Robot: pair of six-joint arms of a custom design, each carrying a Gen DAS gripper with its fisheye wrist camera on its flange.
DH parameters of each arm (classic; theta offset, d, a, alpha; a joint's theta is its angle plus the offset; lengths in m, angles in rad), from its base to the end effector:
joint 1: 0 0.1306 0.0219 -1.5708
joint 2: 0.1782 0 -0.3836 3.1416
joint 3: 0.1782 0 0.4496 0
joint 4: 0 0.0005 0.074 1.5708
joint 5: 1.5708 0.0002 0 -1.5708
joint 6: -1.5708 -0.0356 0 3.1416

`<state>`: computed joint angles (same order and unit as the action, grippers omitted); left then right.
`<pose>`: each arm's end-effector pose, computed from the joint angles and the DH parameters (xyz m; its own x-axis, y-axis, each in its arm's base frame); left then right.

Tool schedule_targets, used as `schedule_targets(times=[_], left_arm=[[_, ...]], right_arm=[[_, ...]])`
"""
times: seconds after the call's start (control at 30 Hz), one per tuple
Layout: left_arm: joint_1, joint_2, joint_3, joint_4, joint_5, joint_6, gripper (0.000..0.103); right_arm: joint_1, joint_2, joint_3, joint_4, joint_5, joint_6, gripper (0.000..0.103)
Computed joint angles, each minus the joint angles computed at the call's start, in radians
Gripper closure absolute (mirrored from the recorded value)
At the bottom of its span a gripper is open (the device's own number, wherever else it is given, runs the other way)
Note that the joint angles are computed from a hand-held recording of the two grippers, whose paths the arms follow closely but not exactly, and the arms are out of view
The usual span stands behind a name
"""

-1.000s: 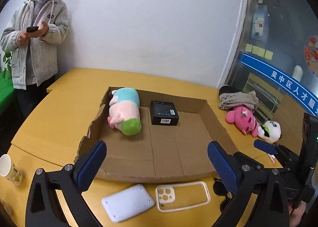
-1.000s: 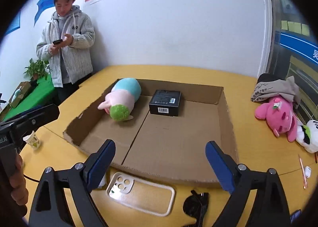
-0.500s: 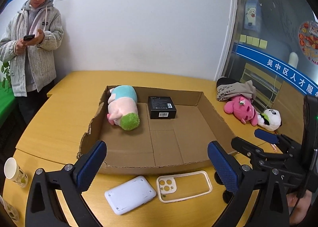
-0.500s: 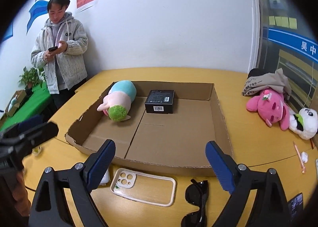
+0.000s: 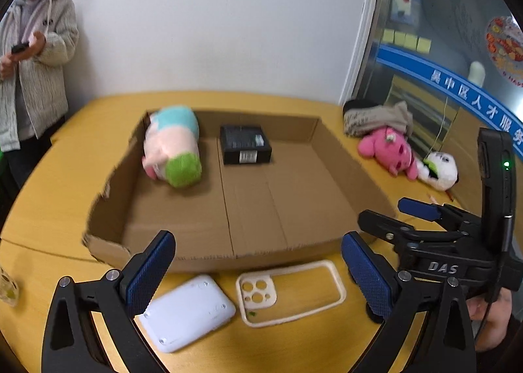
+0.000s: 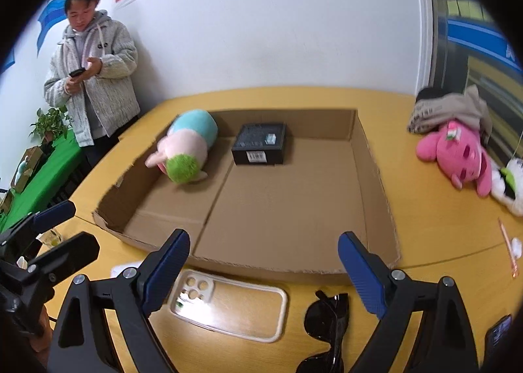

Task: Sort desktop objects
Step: 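Move both grippers to the clear phone case on the table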

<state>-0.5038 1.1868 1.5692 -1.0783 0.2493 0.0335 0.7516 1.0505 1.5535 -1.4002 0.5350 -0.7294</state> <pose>0.3842 -0.2224 0.6042 -0.5823 0.2840 -0.7617 0.6145 0.7672 -0.1838 0.2701 0.2269 0.6268 -0.6623 0.1657 -0.7306 0.1159 0.9862 0.1186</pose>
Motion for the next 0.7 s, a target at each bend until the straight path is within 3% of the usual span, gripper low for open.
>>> schedule_targets(times=[0.2,0.27,0.37,0.5,0.6,0.7], left_arm=[[0.010,0.015,-0.054,-0.033,0.070,-0.007,0.003],[0.012,0.031,-0.062,-0.063,0.123,-0.020,0.016],[-0.008,0.056,-0.064,-0.107,0.089,-0.029,0.020],[-0.017,0.075,-0.075,-0.119,0.096,-0.018,0.020],[-0.034,0.087,-0.074,-0.124,0.056,-0.027,0.022],[-0.045,0.119,-0.055,-0.154,0.018,-0.039,0.045]], right_arm=[[-0.004,-0.073,-0.144,0.025,-0.136,-0.032,0.010],[-0.014,-0.084,-0.187,0.033,-0.209,-0.047,0.010],[-0.045,-0.097,-0.238,0.068,-0.329,-0.079,0.011],[-0.056,-0.087,-0.251,0.078,-0.344,-0.082,0.011],[-0.072,-0.076,-0.254,0.073,-0.353,-0.075,0.018],[-0.064,-0.053,-0.239,0.047,-0.336,-0.063,0.033]])
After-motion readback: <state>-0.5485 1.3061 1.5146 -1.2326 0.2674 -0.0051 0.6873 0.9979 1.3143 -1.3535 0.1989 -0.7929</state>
